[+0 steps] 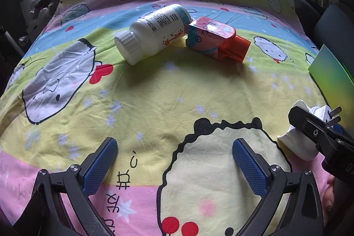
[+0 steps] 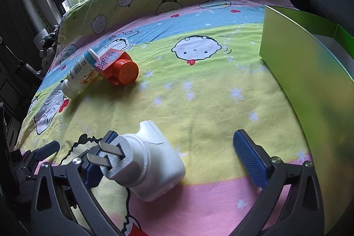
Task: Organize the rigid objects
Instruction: 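Hold the white plug-in device raised in the right gripper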
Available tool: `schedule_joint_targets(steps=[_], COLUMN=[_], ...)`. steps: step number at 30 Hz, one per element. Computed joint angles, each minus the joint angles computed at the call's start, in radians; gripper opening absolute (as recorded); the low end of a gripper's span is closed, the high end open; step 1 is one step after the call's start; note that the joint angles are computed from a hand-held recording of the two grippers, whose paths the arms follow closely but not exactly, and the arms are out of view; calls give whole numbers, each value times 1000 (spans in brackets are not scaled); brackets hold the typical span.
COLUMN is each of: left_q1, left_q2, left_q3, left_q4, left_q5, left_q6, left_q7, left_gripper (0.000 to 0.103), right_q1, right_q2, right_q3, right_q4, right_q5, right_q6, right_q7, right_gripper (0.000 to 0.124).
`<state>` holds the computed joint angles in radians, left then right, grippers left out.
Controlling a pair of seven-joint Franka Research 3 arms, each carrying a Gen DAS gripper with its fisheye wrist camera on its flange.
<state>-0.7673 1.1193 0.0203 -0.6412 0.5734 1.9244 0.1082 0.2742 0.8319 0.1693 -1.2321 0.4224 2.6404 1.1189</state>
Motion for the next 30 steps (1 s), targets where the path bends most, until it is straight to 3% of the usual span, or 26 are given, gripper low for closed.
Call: schedule_joint_targets(steps=[14, 30], left_q1=[-1, -1], left_q2=[9, 8], left_q3=[3, 3], left_q4=[15, 14], left_q5=[-5, -5], left_q6=[-6, -5], left_q7=[4, 4], left_gripper=[103, 103], right_q1=[-62, -48], right_q2=[-17, -15], right_q3=[73, 55], right_q4=[-44, -38], right_q5=[121, 140], right_q6=[21, 16], right_q7=[-89, -100], right_gripper=[102, 102])
